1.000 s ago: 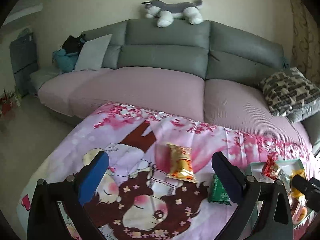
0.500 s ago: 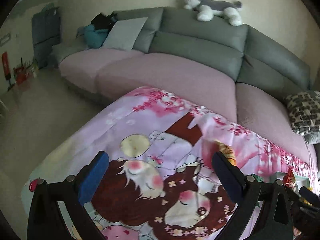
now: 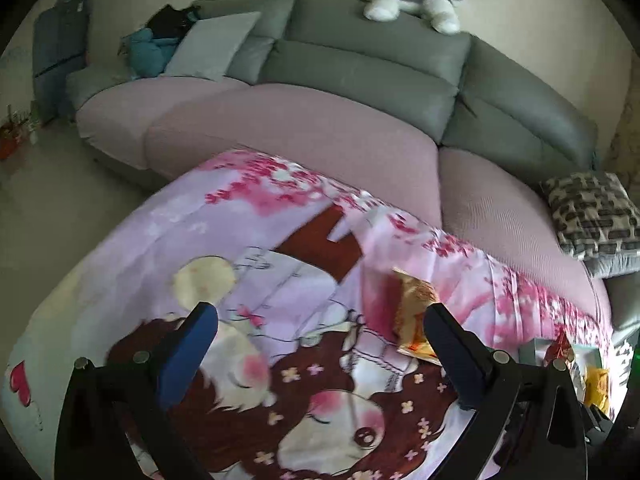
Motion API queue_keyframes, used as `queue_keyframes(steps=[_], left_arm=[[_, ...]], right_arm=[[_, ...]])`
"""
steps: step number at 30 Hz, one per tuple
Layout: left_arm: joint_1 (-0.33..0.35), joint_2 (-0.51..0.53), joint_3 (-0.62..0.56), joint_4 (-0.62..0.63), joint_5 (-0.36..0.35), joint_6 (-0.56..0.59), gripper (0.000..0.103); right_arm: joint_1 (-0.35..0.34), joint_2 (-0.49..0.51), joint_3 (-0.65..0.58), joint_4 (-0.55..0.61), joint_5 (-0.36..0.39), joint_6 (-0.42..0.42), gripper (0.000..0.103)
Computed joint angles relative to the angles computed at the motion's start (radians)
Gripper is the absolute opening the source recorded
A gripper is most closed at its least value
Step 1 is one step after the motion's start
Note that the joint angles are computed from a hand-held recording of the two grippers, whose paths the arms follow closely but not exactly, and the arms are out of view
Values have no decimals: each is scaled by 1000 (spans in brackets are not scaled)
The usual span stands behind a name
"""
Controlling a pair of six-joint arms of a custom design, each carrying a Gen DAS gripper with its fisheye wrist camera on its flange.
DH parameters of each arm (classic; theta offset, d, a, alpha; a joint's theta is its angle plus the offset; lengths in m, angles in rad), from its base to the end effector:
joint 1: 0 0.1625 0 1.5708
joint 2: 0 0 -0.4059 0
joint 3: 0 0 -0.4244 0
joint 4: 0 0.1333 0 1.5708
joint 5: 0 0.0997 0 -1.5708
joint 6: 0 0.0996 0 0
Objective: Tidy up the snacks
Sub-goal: 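Move both tools back over the chip bag and green box, then grasp the yellow chip bag with the left gripper while the right gripper grasps the green box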
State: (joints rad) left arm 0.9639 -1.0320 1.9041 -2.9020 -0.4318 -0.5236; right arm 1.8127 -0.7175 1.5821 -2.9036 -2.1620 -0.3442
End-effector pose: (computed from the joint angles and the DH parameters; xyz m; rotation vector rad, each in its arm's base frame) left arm -0.1522 -0.6115 0.1928 -0.2301 2.1452 -1.1528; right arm 0.2450 -0.6683 0.0777 0.5433 -2.4234 0.5514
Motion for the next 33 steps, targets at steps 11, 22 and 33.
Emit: queue_keyframes(steps=[11,22,33], left_arm=[[57,130,-140,14,-158,95,102],[105,194,-215,63,-235,69,100],[130,203,-242,73,-351,94,44]], right_arm=[[-26,47,-51,27,-5,-1,93],[-38,91,-90,7,-15,-49,87],[-43,100,-103,21,2,-56,65]])
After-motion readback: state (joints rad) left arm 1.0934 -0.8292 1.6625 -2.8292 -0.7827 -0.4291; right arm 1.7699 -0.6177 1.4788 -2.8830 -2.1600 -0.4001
